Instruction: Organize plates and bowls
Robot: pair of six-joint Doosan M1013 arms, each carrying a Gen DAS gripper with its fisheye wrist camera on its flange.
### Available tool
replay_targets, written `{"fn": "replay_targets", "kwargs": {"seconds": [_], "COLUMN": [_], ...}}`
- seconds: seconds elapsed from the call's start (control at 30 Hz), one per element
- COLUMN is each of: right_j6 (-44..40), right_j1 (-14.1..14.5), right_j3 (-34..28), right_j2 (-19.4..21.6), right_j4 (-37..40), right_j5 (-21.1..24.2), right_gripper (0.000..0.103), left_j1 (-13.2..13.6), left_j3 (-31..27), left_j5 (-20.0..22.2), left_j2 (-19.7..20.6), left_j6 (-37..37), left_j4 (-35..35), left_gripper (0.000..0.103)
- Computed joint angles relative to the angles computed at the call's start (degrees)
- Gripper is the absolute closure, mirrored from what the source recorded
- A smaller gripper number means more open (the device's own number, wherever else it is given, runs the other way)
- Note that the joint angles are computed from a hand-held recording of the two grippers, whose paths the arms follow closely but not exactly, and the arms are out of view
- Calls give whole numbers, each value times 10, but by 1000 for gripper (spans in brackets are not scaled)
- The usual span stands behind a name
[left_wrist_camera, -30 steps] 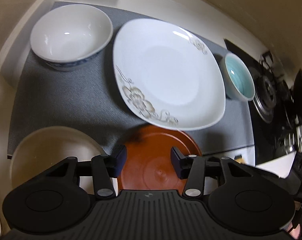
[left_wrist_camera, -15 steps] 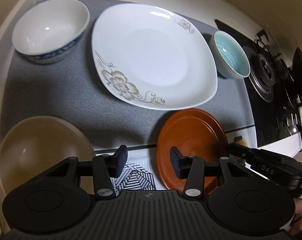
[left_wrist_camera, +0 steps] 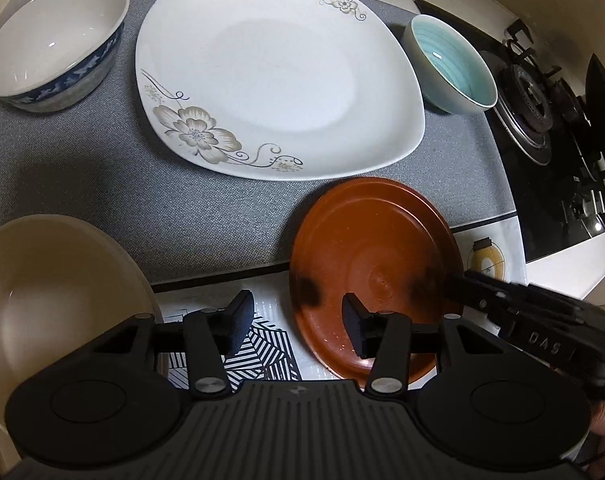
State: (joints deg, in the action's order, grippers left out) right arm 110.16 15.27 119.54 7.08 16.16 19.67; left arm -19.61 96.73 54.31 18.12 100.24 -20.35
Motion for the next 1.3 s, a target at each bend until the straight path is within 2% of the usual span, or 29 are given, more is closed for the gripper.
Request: {"fn": "replay_targets", "kwargs": {"seconds": [0.13, 0.3, 0.37, 0.4, 0.43, 0.47, 0.5, 0.57, 0.67, 0.7, 0.73, 0.83, 0.87, 1.0, 1.17, 1.3], "right_j6": [12, 26, 29, 27, 20, 17, 17, 8, -1, -10, -18, 58, 68, 21, 10, 20], "right_j1": [2, -1, -1, -2, -3, -3, -4, -7, -4, -2, 0, 14, 16, 7, 7, 10], "right_j3": [3, 6, 6, 6, 4, 4, 4, 2, -2, -4, -6, -9, -8, 0, 2, -7], "right_j2": [-2, -6, -6, -4, -2, -1, 0, 1, 3, 5, 6, 5, 4, -7, -34, -55], "right_j4": [-11, -25, -28, -28, -26, -25, -26, -19, -30, -32, -32, -129, -140, -79, -64, -72], "right_j5": [-3, -9, -10, -8, -5, -5, -7, -5, -1, 3, 7, 14, 13, 14, 12, -8], "right_gripper": [68, 68, 68, 68, 68, 68, 68, 68, 68, 74, 80, 82, 82, 84, 86, 86], "left_j1": [-5, 3, 1, -1, -2, -3, -4, -6, -5, -7, -8, -17, -18, -13, 1, 6], "left_j3": [3, 13, 13, 11, 17, 16, 13, 14, 15, 15, 16, 21, 22, 19, 6, 0], "left_j5": [-14, -24, -21, -17, -32, -29, -22, -28, -19, -16, -14, -23, -27, -21, 13, 0], "left_j2": [-7, -11, -4, 1, -2, -1, 0, -1, -1, -2, -3, -12, -15, -21, -33, -55], "left_j6": [-13, 29, 18, 2, 7, 10, 3, -12, -10, -8, -3, -2, 0, -4, -21, -41], "left_j4": [13, -42, -34, -19, -24, -22, -13, -3, -8, -9, -10, 5, 5, -12, -35, -34], "left_gripper": [52, 53, 54, 59, 59, 61, 69, 78, 87, 89, 89, 89, 89, 89, 89, 89]}}
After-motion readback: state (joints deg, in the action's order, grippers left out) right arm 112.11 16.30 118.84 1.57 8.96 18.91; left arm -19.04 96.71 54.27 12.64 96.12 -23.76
